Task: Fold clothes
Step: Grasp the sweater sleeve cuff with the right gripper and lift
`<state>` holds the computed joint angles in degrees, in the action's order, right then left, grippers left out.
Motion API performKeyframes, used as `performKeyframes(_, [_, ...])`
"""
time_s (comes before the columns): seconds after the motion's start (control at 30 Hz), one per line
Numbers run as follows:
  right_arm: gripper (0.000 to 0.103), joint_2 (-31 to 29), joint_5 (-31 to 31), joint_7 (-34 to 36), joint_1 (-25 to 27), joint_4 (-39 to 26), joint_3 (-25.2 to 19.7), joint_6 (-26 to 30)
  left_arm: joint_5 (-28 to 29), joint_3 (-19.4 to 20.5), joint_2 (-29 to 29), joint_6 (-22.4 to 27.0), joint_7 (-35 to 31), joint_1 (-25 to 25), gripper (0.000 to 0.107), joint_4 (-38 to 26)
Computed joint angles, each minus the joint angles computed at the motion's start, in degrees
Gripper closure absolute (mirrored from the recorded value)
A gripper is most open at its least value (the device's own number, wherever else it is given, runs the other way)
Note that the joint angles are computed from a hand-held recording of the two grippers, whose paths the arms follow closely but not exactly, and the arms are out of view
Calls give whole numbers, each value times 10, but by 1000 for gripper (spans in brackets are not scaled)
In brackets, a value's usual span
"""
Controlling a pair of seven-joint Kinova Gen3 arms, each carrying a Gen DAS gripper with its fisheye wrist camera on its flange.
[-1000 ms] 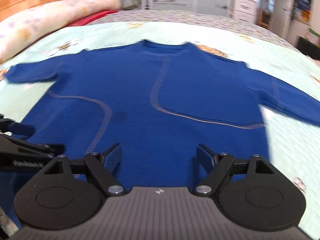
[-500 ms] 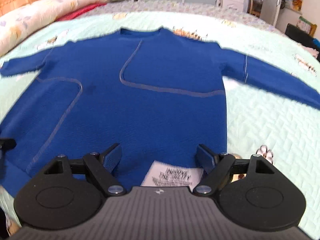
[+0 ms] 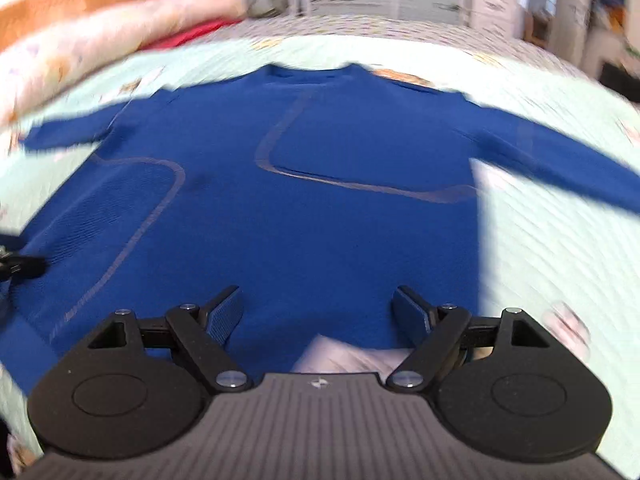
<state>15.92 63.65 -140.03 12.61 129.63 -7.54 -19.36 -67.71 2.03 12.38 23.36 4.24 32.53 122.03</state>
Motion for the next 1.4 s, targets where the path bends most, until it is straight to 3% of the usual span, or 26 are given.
performKeyframes(0.07, [21, -10, 25, -47, 53, 14, 8, -47, -5, -37, -21, -4, 19, 32, 33, 18])
performKeyframes(0.13, [21, -8, 27, -93, 106, 15, 9, -85, 22, -50, -28, 29, 4, 58, 33, 10])
performKeyframes(0.23, [21, 16, -8, -163, 186, -9, -25, -103, 14, 4, -30, 61, 18, 31, 33, -10])
performKeyframes(0.3, [21, 57, -38, -210, 239, -26, -43, -145, 5, 45, -20, 72, 10, 6, 33, -27])
performKeyframes(0.47, [21, 167, -130, -326, 371, -99, -132, -160, 66, 57, 7, 80, -80, 16, 33, -75])
performKeyframes(0.53, [21, 211, -142, -364, 393, -134, -133, -190, 99, 56, 15, 87, -120, 21, 33, -89])
performKeyframes(0.67, [21, 254, -127, -418, 357, -221, -69, -204, 155, 50, 31, 109, -177, 36, 33, -120])
performKeyframes(0.9, [21, 318, -139, -449, 342, -369, -97, -96, 191, 20, 71, 105, -238, 56, 33, -171])
performKeyframes(1.03, [21, 340, -161, -438, 317, -416, -84, -76, 235, 15, 96, 120, -294, 63, 33, -204])
performKeyframes(1.1, [29, 347, -144, -421, 332, -436, -118, -40, 247, 7, 98, 117, -305, 70, 33, -206])
performKeyframes(1.13, [50, 350, -129, -416, 339, -446, -135, -20, 250, 1, 97, 113, -306, 73, 33, -204])
performKeyframes(1.17, [89, 352, -123, -408, 340, -451, -142, -7, 252, -4, 96, 109, -307, 76, 33, -202])
performKeyframes(1.23, [88, 335, -140, -378, 330, -434, -123, -11, 252, -13, 94, 106, -302, 83, 33, -198])
performKeyframes(1.4, [88, 254, -232, -263, 229, -362, 6, -76, 234, -30, 74, 93, -262, 98, 33, -173])
